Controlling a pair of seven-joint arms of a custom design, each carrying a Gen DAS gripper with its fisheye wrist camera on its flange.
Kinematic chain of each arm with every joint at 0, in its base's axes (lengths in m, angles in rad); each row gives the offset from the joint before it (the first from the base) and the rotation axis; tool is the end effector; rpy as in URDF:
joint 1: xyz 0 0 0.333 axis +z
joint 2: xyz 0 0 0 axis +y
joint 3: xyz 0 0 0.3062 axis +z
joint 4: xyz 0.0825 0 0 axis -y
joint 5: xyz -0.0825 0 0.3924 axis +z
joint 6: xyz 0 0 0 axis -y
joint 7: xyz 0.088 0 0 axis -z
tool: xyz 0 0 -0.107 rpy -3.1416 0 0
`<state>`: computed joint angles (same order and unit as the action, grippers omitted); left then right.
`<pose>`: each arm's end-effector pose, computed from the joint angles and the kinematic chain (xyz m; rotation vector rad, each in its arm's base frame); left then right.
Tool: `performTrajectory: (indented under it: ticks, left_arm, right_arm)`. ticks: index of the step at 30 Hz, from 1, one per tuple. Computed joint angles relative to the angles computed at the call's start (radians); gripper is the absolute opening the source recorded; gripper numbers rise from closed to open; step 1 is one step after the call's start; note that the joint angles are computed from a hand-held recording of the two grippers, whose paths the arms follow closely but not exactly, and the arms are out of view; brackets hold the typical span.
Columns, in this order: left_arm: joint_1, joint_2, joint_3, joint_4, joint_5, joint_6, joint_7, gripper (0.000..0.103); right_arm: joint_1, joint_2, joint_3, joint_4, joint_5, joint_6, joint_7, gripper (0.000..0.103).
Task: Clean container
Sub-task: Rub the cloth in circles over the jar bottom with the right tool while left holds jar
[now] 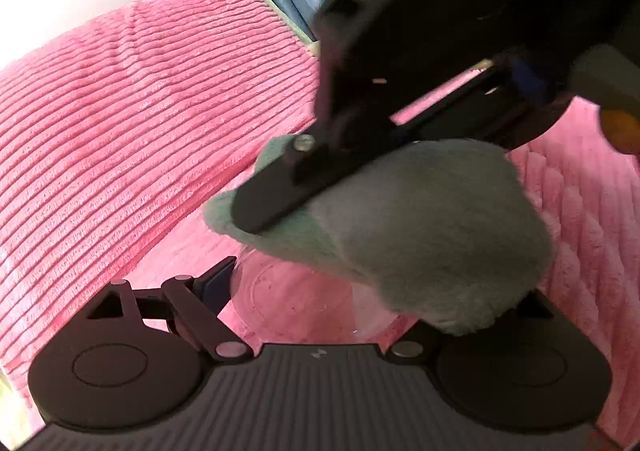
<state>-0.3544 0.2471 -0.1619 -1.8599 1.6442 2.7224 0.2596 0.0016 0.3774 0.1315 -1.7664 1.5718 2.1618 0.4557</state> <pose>0.5482 -0.3462 0.4130 -1.0057 1.8598 -0.6839 0.6655 0.1210 0.3758 -1.4445 1.1606 0.4104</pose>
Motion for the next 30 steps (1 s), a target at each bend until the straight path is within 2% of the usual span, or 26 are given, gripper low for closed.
performTrajectory:
  ticks: [3,7,8,11,15,18,20,21,23,24,28,30]
  left_arm:
    - [-0.005,0.002,-0.001,0.0,0.005,-0.01,0.008,0.085]
    - [-0.008,0.004,-0.002,0.001,0.007,-0.013,0.012,0.085]
    - [-0.01,0.004,-0.001,0.002,0.013,-0.016,0.012,0.085]
    - [-0.012,0.003,-0.003,0.0,0.029,-0.021,0.0,0.086]
    - [-0.002,0.001,-0.004,0.002,-0.01,0.003,0.004,0.086]
    - [0.046,-0.002,0.0,0.002,-0.16,0.137,0.014,0.091]
    - [0.074,0.0,0.004,-0.005,-0.301,0.223,0.064,0.089]
    - [0.066,0.0,0.013,-0.006,-0.316,0.224,0.073,0.089]
    - [0.034,-0.001,0.036,-0.002,-0.257,0.207,0.048,0.086]
    - [0.019,-0.003,0.041,0.0,-0.221,0.185,0.037,0.086]
    - [-0.014,-0.006,0.033,-0.001,-0.088,0.085,-0.001,0.086]
    - [-0.013,0.002,0.025,0.006,-0.062,0.061,0.001,0.086]
  right_arm:
    - [0.022,0.019,0.0,0.043,-0.024,0.073,-0.027,0.0]
    - [0.065,0.029,0.003,0.094,-0.084,0.248,-0.078,0.0]
    - [0.067,0.035,0.005,0.107,-0.102,0.268,-0.071,0.0]
    - [0.053,0.049,0.02,0.127,-0.13,0.269,-0.05,0.0]
    - [0.034,0.039,0.038,0.105,-0.098,0.273,-0.054,0.0]
    - [0.03,0.033,0.037,0.094,-0.079,0.272,-0.039,0.0]
    - [0.033,0.028,0.034,0.09,-0.079,0.279,-0.024,0.0]
    - [0.039,0.015,0.031,0.079,-0.085,0.296,-0.02,0.001]
    - [0.051,-0.026,0.027,0.043,-0.096,0.329,-0.029,0.005]
    - [0.048,-0.049,0.026,0.018,-0.084,0.315,-0.049,0.005]
    - [0.031,-0.122,0.003,-0.072,-0.024,0.17,-0.093,0.005]
    - [0.041,-0.135,-0.015,-0.093,-0.045,0.127,-0.074,0.005]
